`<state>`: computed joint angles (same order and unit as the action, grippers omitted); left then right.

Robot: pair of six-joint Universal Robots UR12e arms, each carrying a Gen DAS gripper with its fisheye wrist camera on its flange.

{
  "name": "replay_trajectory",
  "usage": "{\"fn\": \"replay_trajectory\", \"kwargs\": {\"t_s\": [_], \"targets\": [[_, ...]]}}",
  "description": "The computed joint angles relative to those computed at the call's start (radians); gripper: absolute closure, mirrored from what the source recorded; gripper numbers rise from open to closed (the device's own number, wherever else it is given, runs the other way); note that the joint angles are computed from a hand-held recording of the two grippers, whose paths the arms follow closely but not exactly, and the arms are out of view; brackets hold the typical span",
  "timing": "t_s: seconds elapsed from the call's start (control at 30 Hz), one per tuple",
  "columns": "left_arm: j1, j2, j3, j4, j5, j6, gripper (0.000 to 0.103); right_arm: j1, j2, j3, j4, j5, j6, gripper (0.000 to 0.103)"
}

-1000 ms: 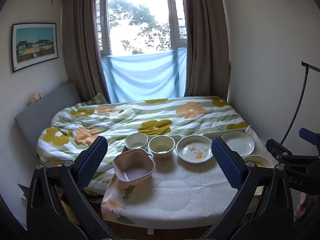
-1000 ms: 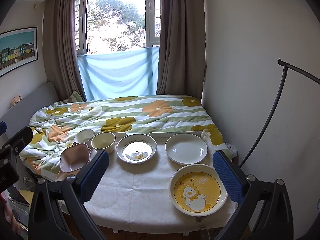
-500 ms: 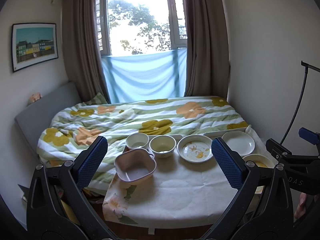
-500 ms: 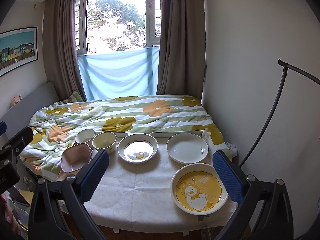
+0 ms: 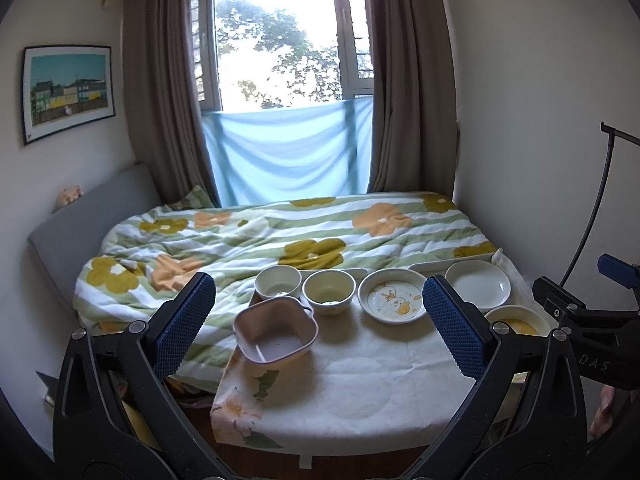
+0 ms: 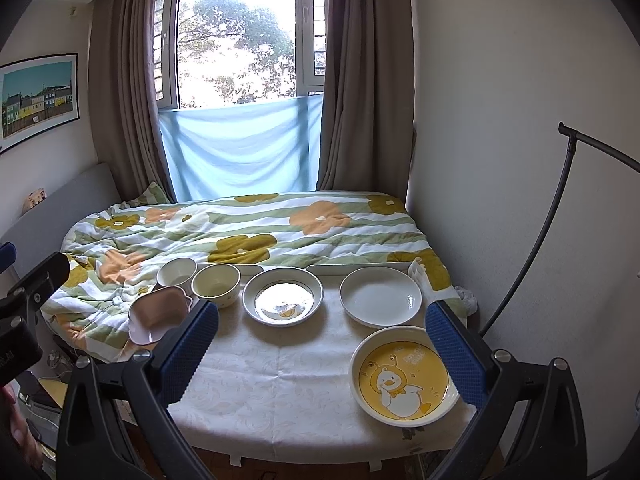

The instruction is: Organize plates and bowls

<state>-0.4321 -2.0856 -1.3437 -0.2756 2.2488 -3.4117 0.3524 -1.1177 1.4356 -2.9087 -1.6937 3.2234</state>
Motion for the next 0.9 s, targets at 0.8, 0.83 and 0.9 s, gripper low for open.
{"fn": "replay_trajectory", "kwargs": {"t_s": [0.8, 0.83, 0.9], "targets": [[0.060, -0.286, 0.404, -0.511, -0.533, 0.227, 0.000, -0.116, -0.028, 0.111, 0.260, 0.018, 0.333, 0.000], [0.059, -0.313, 0.443, -0.559, -0.548, 0.235, 0.000, -0.132, -0.021, 0.114, 0.266, 0.041, 0.335, 0.000], [0.059, -0.365, 0.522, -0.642, -0.587, 0.251, 0.000, -0.157, -0.010, 0.121, 0.260, 0.089, 0.341, 0.000]]}}
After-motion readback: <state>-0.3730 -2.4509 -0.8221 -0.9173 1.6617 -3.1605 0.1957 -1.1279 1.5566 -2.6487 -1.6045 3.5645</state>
